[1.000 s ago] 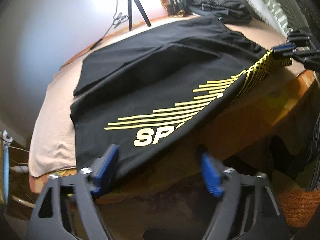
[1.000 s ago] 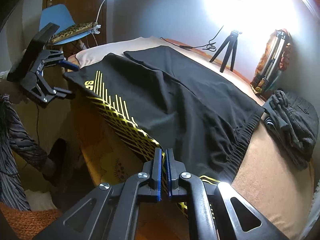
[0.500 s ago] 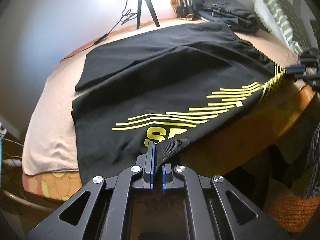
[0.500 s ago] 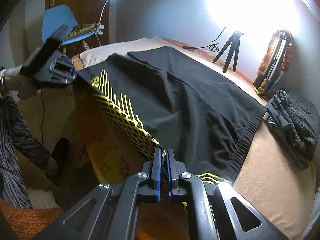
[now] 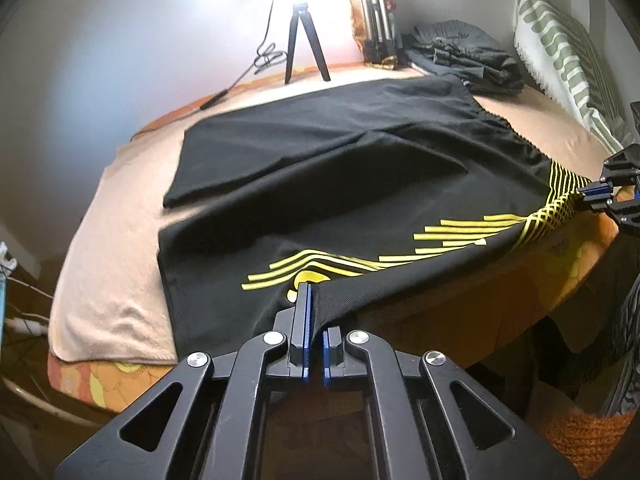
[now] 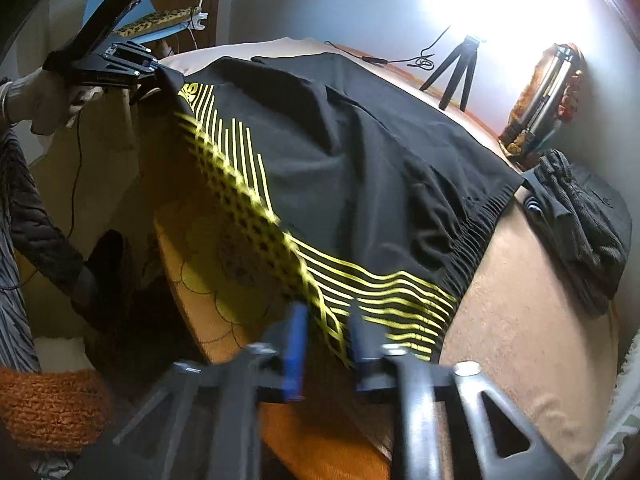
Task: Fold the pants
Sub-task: 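Lift the pants edge with both grippers and fold it over the other half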
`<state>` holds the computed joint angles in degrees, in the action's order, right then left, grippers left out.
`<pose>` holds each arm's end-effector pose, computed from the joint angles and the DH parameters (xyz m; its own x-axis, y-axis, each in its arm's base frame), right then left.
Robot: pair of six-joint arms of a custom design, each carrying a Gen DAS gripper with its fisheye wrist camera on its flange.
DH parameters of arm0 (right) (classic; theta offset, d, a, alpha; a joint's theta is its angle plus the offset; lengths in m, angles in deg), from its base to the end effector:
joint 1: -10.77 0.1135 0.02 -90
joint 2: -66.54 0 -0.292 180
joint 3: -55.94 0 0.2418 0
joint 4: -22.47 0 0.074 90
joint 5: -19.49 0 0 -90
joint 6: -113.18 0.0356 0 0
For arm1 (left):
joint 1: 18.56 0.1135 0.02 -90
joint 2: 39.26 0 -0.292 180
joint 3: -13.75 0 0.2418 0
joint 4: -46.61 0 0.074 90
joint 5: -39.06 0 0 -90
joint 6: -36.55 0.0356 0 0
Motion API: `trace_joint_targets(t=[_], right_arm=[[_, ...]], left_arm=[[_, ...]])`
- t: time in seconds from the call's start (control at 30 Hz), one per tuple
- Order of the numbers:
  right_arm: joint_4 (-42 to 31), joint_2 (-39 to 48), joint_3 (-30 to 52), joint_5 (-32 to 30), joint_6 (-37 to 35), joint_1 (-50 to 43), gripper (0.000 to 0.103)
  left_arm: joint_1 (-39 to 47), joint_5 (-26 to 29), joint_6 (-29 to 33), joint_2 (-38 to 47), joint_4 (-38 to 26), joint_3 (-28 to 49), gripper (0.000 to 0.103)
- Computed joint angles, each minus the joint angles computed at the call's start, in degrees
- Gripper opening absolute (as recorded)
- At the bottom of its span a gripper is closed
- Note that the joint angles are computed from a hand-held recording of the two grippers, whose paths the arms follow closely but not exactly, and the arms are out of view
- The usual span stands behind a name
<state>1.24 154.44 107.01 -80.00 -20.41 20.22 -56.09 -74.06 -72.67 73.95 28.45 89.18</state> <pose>0.2561 0.0486 0.1678 -0.4353 -0.7619 -0.4796 -0.7568 0.5982 -0.2634 0.3146 -0.2240 0.1453 -0.7474 0.1923 -0.6359 0.1481 0.9813 0.1228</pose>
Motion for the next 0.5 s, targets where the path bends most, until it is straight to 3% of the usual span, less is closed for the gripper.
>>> trace_joint_targets(t=[0.27, 0.5], right_arm=[[2.80, -3.77, 4.72, -2.06, 7.01, -0.16, 0.000], [6.48, 3.69, 15.08, 3.08, 11.92, 3.40, 0.000]], left_arm=[[2.42, -2.10, 2.88, -0.77, 0.34, 3.46, 0.002], [6.76, -2.20, 6.59, 1.79, 0.42, 10.11, 0.002]])
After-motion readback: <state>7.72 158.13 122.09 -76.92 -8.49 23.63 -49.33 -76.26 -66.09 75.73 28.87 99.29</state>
